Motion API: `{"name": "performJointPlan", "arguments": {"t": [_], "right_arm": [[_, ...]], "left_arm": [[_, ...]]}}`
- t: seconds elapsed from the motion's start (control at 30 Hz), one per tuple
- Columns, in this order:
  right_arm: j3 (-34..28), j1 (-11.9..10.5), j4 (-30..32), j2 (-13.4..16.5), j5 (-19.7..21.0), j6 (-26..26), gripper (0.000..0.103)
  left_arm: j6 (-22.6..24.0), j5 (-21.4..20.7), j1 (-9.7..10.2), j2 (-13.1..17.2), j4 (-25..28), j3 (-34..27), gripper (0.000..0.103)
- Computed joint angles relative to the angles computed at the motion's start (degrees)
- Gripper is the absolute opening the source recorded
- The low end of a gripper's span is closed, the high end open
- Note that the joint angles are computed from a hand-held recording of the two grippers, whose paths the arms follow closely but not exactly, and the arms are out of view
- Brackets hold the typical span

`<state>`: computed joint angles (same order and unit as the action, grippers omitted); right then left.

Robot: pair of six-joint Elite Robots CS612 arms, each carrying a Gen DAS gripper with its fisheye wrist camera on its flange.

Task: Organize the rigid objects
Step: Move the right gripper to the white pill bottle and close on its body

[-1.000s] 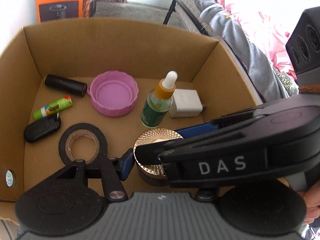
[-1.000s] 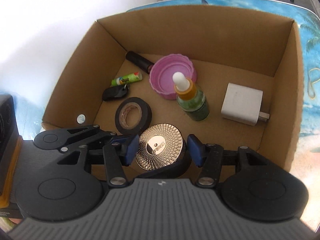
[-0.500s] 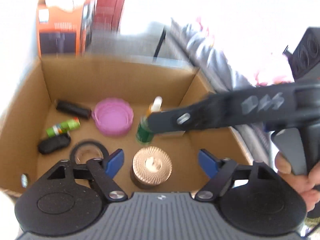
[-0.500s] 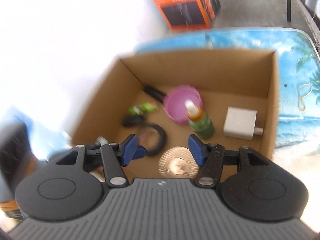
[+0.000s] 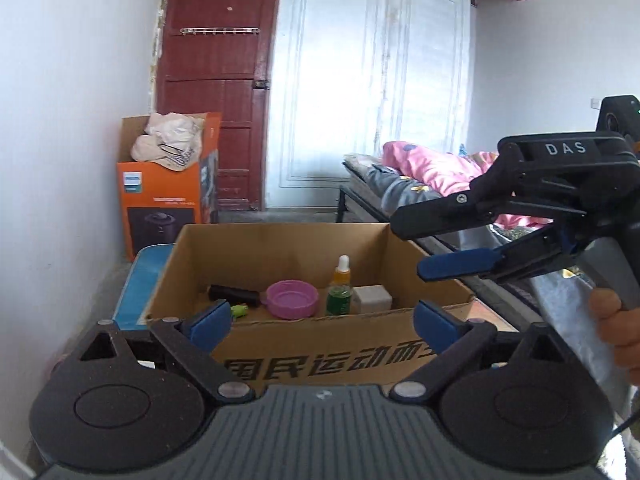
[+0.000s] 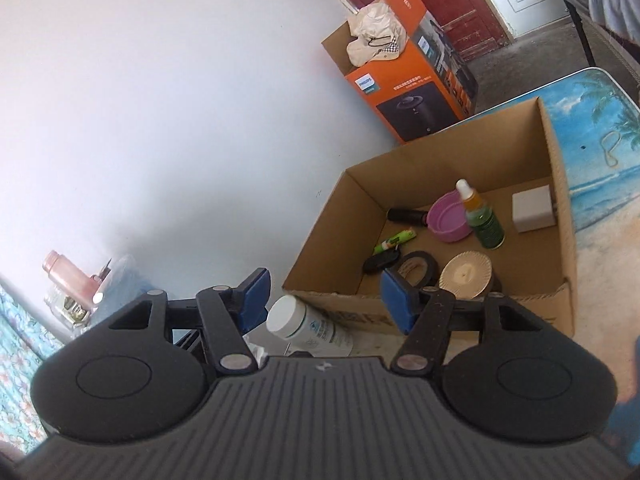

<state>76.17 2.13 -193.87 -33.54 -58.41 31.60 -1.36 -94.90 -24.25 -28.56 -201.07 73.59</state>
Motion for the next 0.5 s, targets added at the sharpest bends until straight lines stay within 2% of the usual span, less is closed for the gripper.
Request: {"name": "performJointPlan", "arguments": {"t": [0.1,0.2,0.3,0.4,0.5], "right_arm": [[-1.9,1.76,2.52,1.18,-0.9,-2.26,0.061],[-5.98,3.09,4.97,3.76,0.14,-0.42,0.061],[-10.08,4.25,7.83,6.11,-0.35,1.23,0.061],[-14.19,5.19,11.45,8.34,-2.14,1.75,0.061],[-18.34,5.6,14.43,10.71,-2.19,2.82,0.059]], "left_arm": [[-2.42,4.02,0.28,0.14,-2.6,1.18,0.098],[-3.73,8.64,0.45,0.53,-3.9,1.23,0.098],[-4.26,10.44,1.02,0.77,0.86,-0.09,0.098],[-4.32,10.23,1.67,1.51,5.81,-2.05,0.097],[-4.61,8.29,2.37,2.3,8.79,-3.83,0.094]]}}
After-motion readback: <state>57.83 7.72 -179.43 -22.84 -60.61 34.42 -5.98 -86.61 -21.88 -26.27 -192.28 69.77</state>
